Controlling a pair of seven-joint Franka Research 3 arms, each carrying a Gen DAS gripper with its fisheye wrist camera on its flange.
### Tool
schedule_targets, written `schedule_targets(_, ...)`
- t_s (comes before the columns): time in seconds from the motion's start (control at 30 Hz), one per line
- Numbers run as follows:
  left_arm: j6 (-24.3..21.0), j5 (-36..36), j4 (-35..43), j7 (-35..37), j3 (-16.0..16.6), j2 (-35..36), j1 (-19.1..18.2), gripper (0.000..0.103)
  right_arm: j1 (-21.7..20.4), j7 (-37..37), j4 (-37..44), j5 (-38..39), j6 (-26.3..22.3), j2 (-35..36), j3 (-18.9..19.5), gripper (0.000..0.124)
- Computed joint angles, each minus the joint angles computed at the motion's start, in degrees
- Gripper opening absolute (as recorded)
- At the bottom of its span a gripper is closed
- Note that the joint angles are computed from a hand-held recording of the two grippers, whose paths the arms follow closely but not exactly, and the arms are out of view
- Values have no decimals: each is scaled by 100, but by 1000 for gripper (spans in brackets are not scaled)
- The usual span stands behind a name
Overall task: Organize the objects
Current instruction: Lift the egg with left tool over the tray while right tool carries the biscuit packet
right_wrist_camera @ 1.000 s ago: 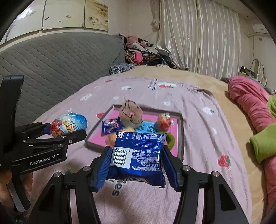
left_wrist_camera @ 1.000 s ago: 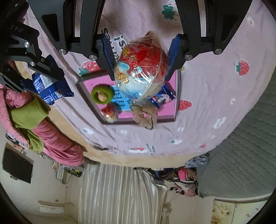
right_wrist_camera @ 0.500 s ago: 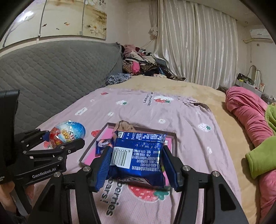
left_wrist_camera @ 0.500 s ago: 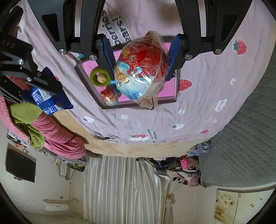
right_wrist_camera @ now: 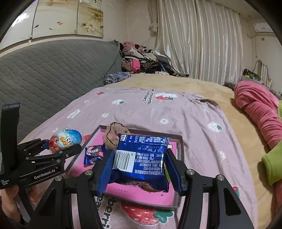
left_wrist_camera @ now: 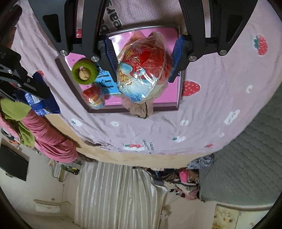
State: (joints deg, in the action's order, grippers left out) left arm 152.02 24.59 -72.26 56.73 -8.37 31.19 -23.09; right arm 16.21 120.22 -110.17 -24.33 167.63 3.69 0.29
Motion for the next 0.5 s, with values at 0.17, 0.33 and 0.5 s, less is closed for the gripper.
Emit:
schedule_targets(0.17, 66, 61, 104, -91, 81, 247, -43, 55, 42, 44, 22, -58, 111, 249, -75, 58)
schedule_targets(0.33, 121, 191, 186, -136, 162, 431, -109, 55, 216, 77, 56, -94, 210, 487, -284, 58)
schedule_targets(0.5, 76, 228, 352, -20, 182, 632, -132, 55, 344, -21, 122, -27, 333, 718, -412, 58)
